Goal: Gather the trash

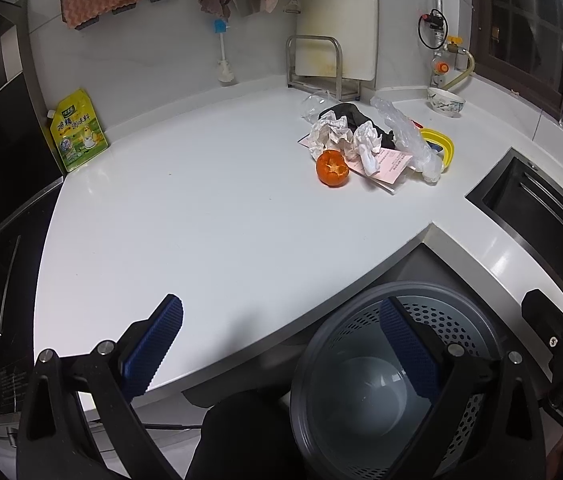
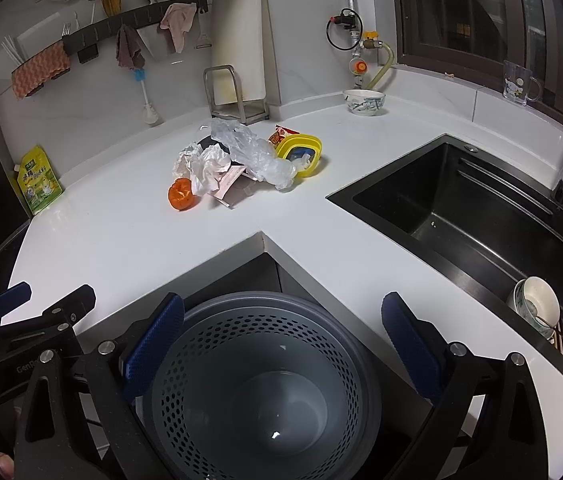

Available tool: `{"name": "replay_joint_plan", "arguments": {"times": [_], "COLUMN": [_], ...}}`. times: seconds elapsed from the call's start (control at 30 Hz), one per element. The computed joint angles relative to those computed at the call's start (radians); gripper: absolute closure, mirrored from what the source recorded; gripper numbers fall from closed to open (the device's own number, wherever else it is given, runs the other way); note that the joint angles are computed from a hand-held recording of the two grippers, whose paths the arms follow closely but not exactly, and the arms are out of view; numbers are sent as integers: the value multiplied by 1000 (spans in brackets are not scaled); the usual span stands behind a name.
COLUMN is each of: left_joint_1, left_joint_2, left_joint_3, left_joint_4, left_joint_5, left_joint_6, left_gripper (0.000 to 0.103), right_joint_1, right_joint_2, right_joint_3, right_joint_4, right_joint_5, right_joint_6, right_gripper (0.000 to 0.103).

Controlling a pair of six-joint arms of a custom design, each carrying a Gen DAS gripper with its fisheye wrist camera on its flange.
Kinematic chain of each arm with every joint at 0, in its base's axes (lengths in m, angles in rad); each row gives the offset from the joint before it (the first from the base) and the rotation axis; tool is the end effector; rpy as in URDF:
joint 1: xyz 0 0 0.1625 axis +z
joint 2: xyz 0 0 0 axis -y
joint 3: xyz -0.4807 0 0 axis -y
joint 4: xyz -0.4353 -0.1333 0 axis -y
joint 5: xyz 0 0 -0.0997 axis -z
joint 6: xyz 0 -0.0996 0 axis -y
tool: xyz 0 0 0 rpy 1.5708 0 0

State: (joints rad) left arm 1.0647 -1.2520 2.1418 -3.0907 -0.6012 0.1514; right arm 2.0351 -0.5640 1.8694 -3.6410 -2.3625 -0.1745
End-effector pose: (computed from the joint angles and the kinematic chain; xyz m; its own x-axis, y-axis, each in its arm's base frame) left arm -0.0726 -0.5754 0.2940 -0.6629 -0.0425 -0.7475 0.4973 0.7213 -0.4820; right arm 0.3428 -0.5450 0.0179 -0.7799 0.0120 0.6258 -0.4656 0.6572 -0.5927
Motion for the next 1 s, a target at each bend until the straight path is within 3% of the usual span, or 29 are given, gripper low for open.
{"name": "replay_joint_plan", "arguments": {"times": [1.0], "left_joint_1": [1], "left_joint_2": [-8], "left_joint_3": [-3], "left_joint_4": [-1], "left_joint_5": [2], "left_joint_6": [3], "left_gripper": [6], "right_joint_1": [2], "right_joint_2": [-1], "right_joint_3": [-4], "right_joint_4": [9], "right_joint_5": [2], "right_joint_6": [1], "right_gripper": [8]}}
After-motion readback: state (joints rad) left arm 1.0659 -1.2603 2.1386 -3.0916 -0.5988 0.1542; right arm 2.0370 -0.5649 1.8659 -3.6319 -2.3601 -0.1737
